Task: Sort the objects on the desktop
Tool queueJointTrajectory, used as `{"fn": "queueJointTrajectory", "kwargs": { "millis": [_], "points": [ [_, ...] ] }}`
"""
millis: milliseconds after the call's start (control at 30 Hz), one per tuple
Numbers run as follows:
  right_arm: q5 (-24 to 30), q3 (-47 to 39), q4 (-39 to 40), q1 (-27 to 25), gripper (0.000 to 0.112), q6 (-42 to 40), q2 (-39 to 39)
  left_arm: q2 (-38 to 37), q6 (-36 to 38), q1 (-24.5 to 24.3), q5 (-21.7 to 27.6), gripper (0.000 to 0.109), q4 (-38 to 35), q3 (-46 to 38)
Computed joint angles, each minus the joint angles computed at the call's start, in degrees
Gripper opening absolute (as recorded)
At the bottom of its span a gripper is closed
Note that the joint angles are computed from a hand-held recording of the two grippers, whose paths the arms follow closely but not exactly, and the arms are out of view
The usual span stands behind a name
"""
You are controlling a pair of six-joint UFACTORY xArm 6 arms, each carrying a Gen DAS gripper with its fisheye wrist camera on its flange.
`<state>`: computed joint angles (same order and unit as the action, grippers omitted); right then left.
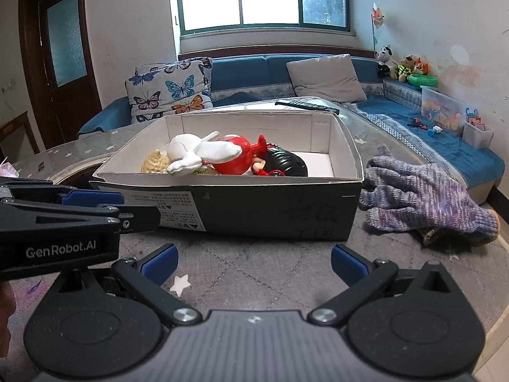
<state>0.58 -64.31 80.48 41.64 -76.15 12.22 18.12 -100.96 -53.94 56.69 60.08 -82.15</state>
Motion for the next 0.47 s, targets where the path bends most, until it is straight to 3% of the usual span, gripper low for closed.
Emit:
{"fn": "queueJointTrajectory", "kwargs": {
  "millis": [467],
  "points": [
    [-0.9,-0.7,2.2,0.2,0.103,-2.5,0.6,0.3,-1.4,-0.2,0.9,0.041,1.8,-0.4]
  ]
}}
